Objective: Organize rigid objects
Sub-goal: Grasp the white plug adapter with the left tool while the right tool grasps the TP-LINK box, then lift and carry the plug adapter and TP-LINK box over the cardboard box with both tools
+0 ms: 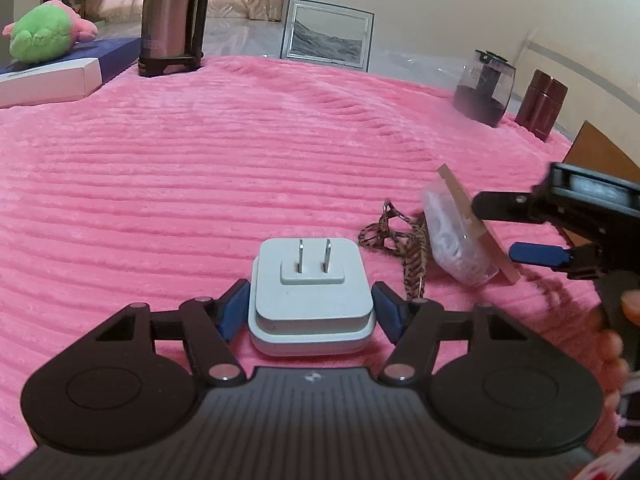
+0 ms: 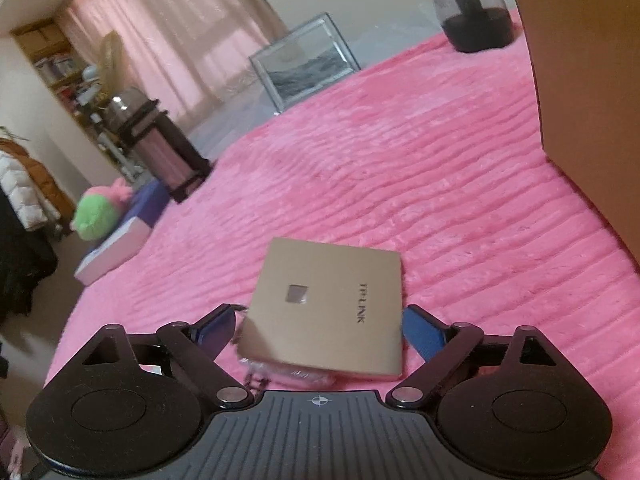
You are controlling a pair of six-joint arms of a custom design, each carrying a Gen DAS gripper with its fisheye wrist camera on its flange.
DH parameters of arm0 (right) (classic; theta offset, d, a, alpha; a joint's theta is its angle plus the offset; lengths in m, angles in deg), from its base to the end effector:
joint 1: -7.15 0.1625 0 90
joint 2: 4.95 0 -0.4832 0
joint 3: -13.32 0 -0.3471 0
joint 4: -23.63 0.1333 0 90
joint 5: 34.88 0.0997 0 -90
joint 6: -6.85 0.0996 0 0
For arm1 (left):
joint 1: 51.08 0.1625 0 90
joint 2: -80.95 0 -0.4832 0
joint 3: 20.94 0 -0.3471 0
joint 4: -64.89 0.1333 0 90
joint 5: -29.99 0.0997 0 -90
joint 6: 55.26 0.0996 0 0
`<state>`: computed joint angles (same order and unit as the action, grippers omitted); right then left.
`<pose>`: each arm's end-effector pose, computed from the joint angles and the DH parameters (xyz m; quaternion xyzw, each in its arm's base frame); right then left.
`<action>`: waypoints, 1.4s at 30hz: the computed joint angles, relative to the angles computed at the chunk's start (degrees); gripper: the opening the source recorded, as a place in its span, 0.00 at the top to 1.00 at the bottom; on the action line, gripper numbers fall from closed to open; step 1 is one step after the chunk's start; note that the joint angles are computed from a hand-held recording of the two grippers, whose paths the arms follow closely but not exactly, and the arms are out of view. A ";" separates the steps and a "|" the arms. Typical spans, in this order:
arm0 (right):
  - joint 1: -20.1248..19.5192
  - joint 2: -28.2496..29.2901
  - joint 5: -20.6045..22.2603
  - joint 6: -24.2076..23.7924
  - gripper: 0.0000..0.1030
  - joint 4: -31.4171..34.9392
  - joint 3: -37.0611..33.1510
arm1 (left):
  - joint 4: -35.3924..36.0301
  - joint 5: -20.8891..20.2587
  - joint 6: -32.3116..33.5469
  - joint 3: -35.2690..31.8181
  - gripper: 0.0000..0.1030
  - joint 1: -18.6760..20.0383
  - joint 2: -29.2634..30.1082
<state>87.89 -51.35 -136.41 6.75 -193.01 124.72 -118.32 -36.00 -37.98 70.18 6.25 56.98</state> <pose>0.0132 -0.6234 0.2392 -0.1195 -0.8476 0.5010 0.1276 -0.2347 -0.6880 0.0010 0.3598 0.8836 -0.2457 0.1713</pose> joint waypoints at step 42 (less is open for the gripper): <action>2.87 2.47 -15.56 -23.14 0.17 -21.50 19.32 | -19.09 5.74 1.29 19.72 0.40 -6.00 -1.40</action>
<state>90.75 -48.88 -151.97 -16.40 -214.51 144.04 -137.40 -30.26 -36.69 89.90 0.25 55.58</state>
